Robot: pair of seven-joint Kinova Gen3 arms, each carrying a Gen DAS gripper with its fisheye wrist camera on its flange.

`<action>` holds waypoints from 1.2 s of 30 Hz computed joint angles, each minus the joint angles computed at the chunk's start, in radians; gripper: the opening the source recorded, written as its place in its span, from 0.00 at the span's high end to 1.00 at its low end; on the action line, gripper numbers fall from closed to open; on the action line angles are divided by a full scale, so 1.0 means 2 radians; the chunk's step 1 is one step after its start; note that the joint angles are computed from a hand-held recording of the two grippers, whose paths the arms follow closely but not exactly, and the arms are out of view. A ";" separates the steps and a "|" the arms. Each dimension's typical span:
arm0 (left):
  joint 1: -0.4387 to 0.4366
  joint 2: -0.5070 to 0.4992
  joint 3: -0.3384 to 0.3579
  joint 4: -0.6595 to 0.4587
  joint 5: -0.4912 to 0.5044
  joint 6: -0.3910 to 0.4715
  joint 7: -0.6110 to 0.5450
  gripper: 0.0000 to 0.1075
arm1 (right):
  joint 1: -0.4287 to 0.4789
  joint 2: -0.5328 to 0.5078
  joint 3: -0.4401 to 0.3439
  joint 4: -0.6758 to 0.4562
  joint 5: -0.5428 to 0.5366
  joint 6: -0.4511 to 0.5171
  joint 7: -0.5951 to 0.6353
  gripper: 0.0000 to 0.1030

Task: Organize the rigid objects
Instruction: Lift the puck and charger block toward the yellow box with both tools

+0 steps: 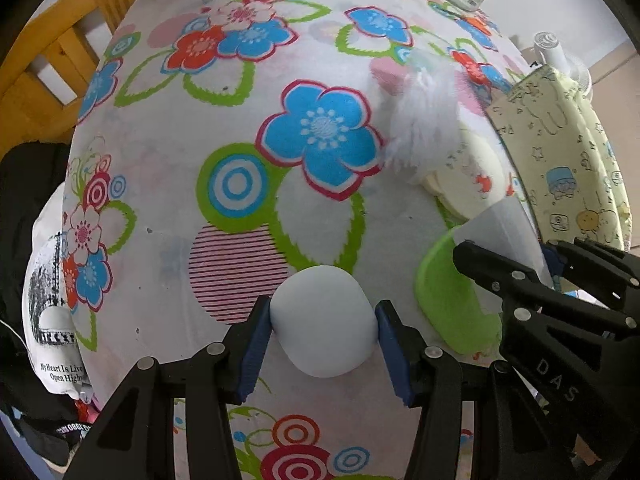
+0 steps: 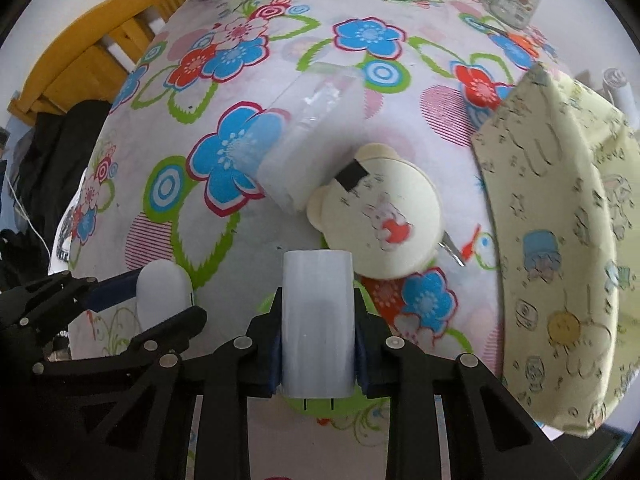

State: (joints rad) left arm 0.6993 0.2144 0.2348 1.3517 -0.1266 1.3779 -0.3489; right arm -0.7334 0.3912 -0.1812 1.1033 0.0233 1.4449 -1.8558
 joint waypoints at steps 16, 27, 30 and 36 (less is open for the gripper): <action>0.063 0.045 -0.007 -0.131 -0.065 0.098 -0.032 0.50 | 0.018 -0.064 -0.004 0.035 0.009 0.001 -0.035 0.71; 0.102 0.061 -0.022 -0.211 -0.103 0.150 -0.069 0.50 | 0.018 -0.088 -0.009 0.010 0.027 0.023 -0.068 0.71; 0.114 0.070 -0.029 -0.236 -0.114 0.159 -0.075 0.50 | 0.020 -0.096 -0.008 0.006 0.035 0.022 -0.069 0.71; 0.129 0.100 -0.045 -0.297 -0.118 0.186 -0.085 0.50 | 0.037 -0.094 -0.005 -0.014 0.031 0.041 -0.050 0.71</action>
